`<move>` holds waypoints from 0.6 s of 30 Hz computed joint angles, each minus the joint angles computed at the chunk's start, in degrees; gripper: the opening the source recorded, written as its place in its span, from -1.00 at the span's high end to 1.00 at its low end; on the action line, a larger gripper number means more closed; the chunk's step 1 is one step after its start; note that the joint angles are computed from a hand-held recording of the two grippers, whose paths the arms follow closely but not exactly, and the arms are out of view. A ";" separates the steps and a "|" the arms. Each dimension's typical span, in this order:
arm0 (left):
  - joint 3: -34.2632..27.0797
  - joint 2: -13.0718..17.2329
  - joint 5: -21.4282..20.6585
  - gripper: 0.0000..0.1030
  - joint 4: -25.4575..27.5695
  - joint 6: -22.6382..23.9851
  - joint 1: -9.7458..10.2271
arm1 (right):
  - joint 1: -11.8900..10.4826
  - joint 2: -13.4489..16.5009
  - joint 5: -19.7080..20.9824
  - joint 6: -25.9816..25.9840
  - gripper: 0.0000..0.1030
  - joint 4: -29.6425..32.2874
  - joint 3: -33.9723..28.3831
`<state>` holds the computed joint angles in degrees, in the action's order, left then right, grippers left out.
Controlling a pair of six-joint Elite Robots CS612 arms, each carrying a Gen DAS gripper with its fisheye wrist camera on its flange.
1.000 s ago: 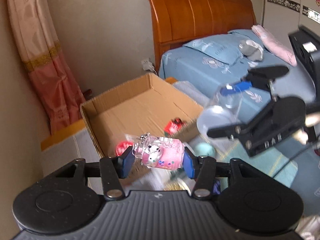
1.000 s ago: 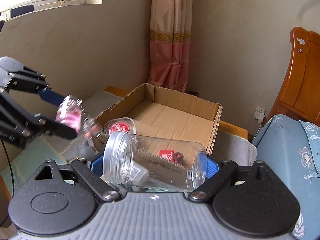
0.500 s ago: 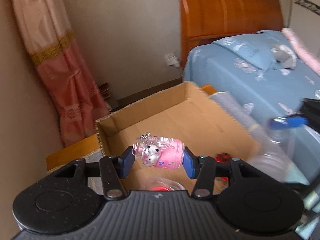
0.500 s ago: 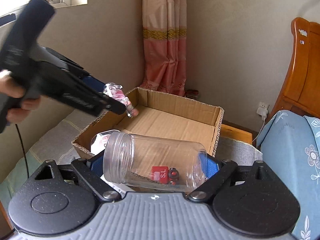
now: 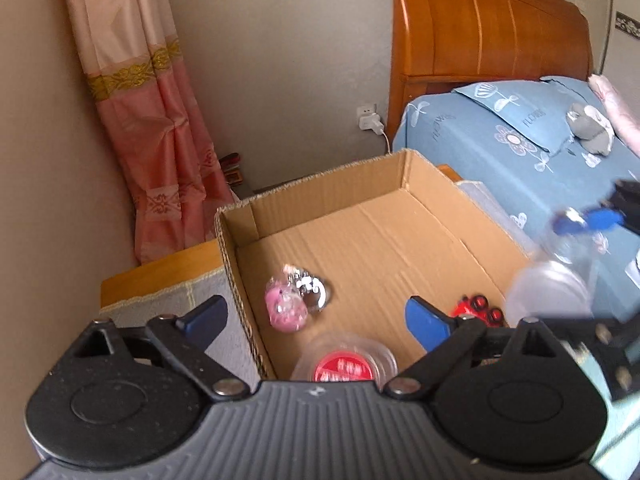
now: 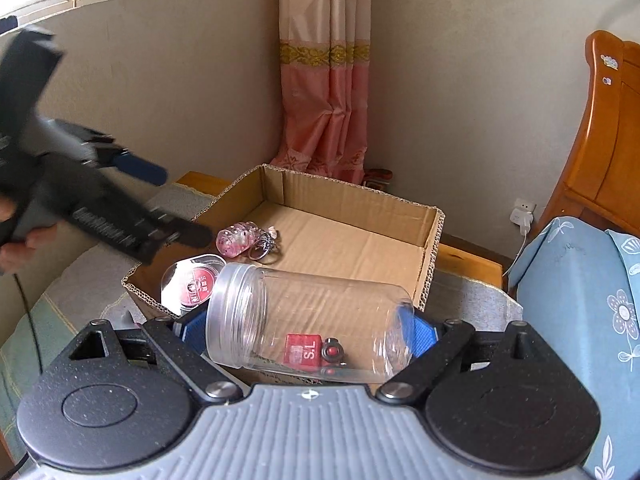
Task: Organize rigid objects
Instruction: 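Place pink bottle in the box with left tool while right tool drops the jar in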
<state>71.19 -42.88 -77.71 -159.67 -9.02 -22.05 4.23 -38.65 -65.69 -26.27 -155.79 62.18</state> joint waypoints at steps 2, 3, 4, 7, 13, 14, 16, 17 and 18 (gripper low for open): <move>1.52 -0.94 0.42 -0.86 -0.76 0.36 -0.25 | 0.26 0.41 -0.76 -0.30 -0.84 0.65 -0.94; 2.52 -1.51 0.88 -0.87 -1.44 0.65 -0.41 | 0.39 0.65 -1.15 -0.46 -0.84 1.04 -1.49; 3.43 -2.00 1.46 -0.87 -2.19 0.66 -0.56 | 0.53 1.04 -1.65 -0.37 -0.84 1.45 -2.32; 6.61 -3.60 4.70 -0.88 -4.43 -0.90 -1.26 | 0.80 2.26 -2.24 0.31 -0.84 2.91 -4.94; 10.50 -5.88 5.65 -0.88 -4.23 -2.25 -1.60 | 1.62 5.05 -5.17 1.53 -0.84 6.05 -10.70; 10.98 -6.12 5.82 -0.88 -4.11 -2.49 -1.63 | 1.78 5.53 -5.74 1.90 -0.84 6.12 -11.53; 11.71 -6.38 5.84 -0.88 -4.27 -2.71 -1.62 | 2.16 6.60 -7.08 2.25 -0.84 6.02 -13.30; 12.18 -6.56 6.04 -0.88 -4.33 -3.09 -1.70 | 2.41 7.36 -8.16 2.53 -0.84 5.57 -14.45; 12.52 -6.68 6.00 -0.88 -4.32 -3.44 -1.74 | 2.60 8.10 -9.00 2.87 -0.88 5.06 -15.53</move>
<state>83.70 -49.56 -71.71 -163.99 -12.45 -23.80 6.83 -30.55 -74.69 -23.39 -150.73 46.66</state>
